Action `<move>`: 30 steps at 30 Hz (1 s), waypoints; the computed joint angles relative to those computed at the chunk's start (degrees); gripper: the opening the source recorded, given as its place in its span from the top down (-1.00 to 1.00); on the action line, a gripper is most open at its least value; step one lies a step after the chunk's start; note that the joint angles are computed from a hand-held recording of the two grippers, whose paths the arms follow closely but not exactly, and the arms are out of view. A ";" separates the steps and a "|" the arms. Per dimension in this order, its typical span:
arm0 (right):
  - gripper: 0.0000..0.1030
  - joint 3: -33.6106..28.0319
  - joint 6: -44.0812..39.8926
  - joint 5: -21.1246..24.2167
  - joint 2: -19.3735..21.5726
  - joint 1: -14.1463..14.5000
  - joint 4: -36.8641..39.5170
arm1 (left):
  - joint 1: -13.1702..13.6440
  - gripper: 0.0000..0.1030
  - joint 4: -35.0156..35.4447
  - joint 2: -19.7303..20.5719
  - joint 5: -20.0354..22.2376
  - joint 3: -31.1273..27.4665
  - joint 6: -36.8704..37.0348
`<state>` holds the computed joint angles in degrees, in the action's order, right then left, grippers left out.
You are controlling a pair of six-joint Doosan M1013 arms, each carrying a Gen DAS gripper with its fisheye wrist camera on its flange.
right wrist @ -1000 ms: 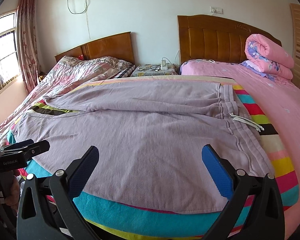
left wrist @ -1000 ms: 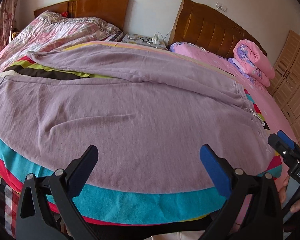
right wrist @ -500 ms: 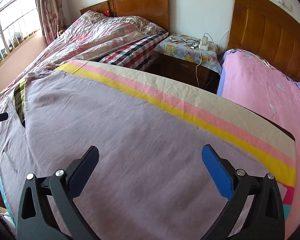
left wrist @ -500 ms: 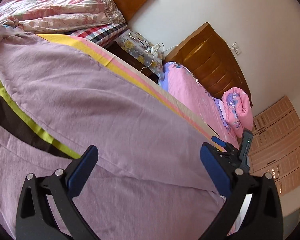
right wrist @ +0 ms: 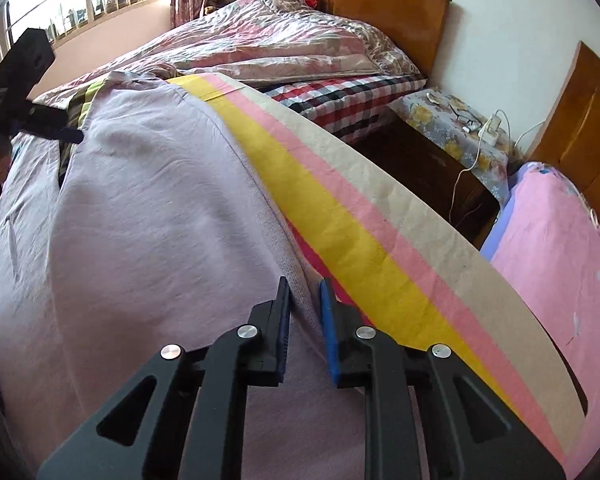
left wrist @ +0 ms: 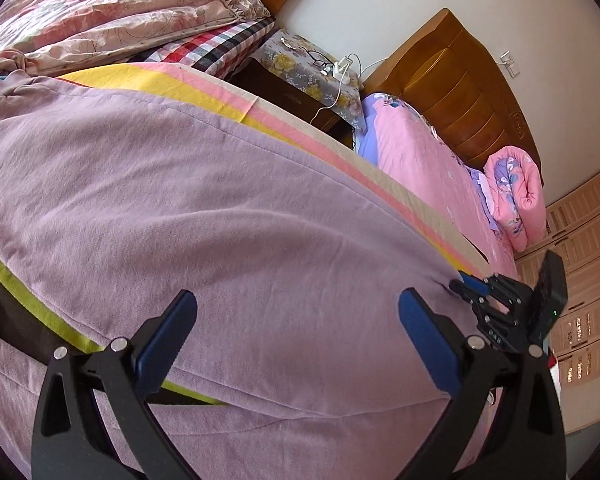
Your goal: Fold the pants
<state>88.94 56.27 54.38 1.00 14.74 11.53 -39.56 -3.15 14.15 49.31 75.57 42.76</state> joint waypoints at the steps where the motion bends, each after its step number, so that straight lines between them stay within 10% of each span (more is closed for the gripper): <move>1: 0.72 2.35 0.95 -2.37 -2.89 1.75 -2.07 | -0.08 -0.95 0.19 -0.34 -1.07 0.39 -0.95; 7: 0.70 13.83 23.54 -5.34 -13.89 11.47 -13.54 | -2.04 -0.95 0.35 -3.74 -6.85 5.61 -4.09; 9: 0.63 16.00 28.56 -2.81 -15.42 11.53 -11.27 | -2.38 -0.95 -1.13 -3.78 -5.95 6.46 -3.59; 13: -0.33 19.68 43.20 -6.77 -21.48 8.97 -8.36 | -2.90 -0.91 -0.53 -4.78 -6.17 8.01 -3.23; 16: -0.36 22.88 59.21 -10.89 -26.28 3.00 -8.34 | -2.86 -0.76 0.09 -6.12 -7.88 9.85 -4.22; 19: -0.22 25.11 65.08 -10.30 -27.88 -3.64 -2.19 | -2.53 -0.62 -1.46 -7.27 -10.38 11.85 -4.44; 24: -0.14 25.50 73.25 -11.38 -27.18 -6.19 -5.46 | -2.93 -0.56 -2.34 -8.72 -12.98 14.30 -4.32; 26: 0.22 25.99 73.94 -13.08 -27.11 -7.86 -3.34 | -3.03 -0.56 -1.63 -9.26 -13.26 15.05 -5.03; 27: 0.70 25.61 76.36 -12.66 -26.92 -7.43 -5.28 | -3.08 -0.53 -1.10 -9.53 -13.27 15.31 -5.55; 30: 0.81 23.95 82.53 -12.48 -27.01 -3.26 -14.97 | -3.05 -0.35 0.70 -10.55 -13.12 15.90 -6.98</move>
